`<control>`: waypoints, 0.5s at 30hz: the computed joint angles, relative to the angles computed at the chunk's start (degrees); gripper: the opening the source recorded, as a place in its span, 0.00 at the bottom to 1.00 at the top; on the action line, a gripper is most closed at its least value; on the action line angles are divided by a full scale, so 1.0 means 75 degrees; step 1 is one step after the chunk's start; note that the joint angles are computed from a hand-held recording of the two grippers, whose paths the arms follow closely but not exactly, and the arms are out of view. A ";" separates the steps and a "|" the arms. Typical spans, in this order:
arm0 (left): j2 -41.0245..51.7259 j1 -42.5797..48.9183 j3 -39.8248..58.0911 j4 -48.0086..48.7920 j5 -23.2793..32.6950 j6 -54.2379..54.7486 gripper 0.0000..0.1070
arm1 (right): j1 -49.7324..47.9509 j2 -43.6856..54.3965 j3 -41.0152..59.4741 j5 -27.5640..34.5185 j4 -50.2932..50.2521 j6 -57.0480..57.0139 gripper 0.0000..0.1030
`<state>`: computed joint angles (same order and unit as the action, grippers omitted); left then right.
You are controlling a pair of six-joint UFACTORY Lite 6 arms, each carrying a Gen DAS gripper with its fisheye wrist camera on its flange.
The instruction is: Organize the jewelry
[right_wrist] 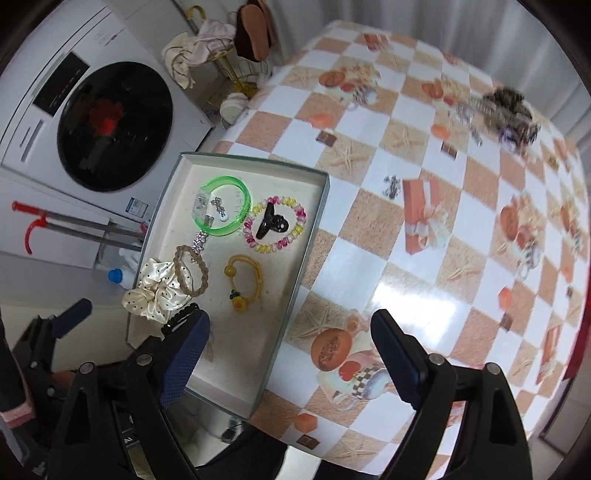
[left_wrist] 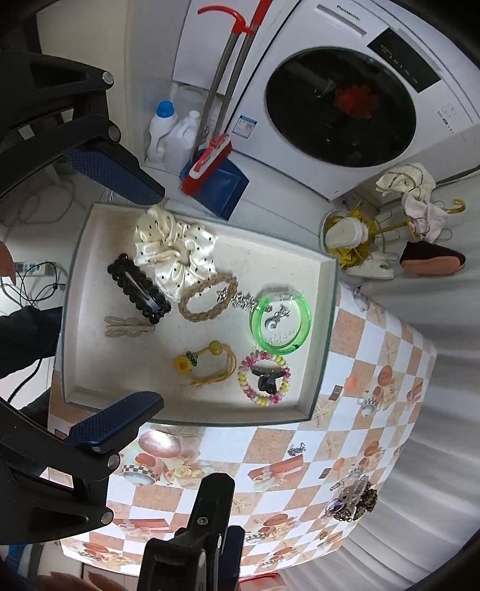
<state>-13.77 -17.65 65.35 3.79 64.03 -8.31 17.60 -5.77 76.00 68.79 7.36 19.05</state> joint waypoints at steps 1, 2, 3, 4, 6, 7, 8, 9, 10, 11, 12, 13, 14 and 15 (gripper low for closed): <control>-0.0066 -0.0012 0.0068 0.0074 0.0076 -0.0032 0.96 | 0.0106 0.0003 0.0131 0.0074 -0.0149 0.0072 0.88; -0.0113 0.0020 0.0156 0.0088 0.0164 0.0005 0.96 | 0.0191 0.0018 0.0270 0.0149 -0.0275 0.0107 0.88; -0.0152 0.0069 0.0277 0.0047 0.0271 0.0076 0.96 | 0.0270 0.0064 0.0474 0.0273 -0.0361 0.0100 0.88; -0.0173 0.0117 0.0375 0.0019 0.0337 0.0126 0.96 | 0.0302 0.0094 0.0614 0.0367 -0.0355 0.0059 0.88; -0.0168 0.0191 0.0674 -0.0010 0.0560 0.0192 0.96 | 0.0378 0.0205 0.0986 0.0633 -0.0421 0.0040 0.88; -0.0140 0.0225 0.0844 -0.0047 0.0710 0.0230 0.96 | 0.0420 0.0264 0.1174 0.0764 -0.0469 0.0055 0.88; -0.0116 0.0236 0.0955 -0.0057 0.0828 0.0235 0.96 | 0.0451 0.0307 0.1359 0.0901 -0.0492 0.0060 0.88; -0.0103 0.0281 0.1086 -0.0086 0.0951 0.0274 0.96 | 0.0484 0.0332 0.1491 0.0996 -0.0526 0.0088 0.88; -0.0111 0.0317 0.1205 -0.0109 0.1047 0.0300 0.96 | 0.0531 0.0362 0.1614 0.1084 -0.0578 0.0141 0.88; -0.0127 0.0325 0.1317 -0.0083 0.1142 0.0298 0.96 | 0.0580 0.0392 0.1747 0.1182 -0.0639 0.0190 0.88; -0.0159 0.0306 0.1371 -0.0043 0.1215 0.0275 0.96 | 0.0638 0.0421 0.1870 0.1279 -0.0700 0.0239 0.88; -0.0168 0.0284 0.1453 0.0008 0.1307 0.0253 0.96 | 0.0683 0.0451 0.1979 0.1364 -0.0739 0.0270 0.88; -0.0180 0.0275 0.1520 0.0045 0.1386 0.0248 0.96 | 0.0714 0.0466 0.2059 0.1427 -0.0768 0.0282 0.88; -0.0194 0.0277 0.1555 0.0059 0.1433 0.0245 0.96 | 0.0763 0.0483 0.2161 0.1502 -0.0794 0.0301 0.88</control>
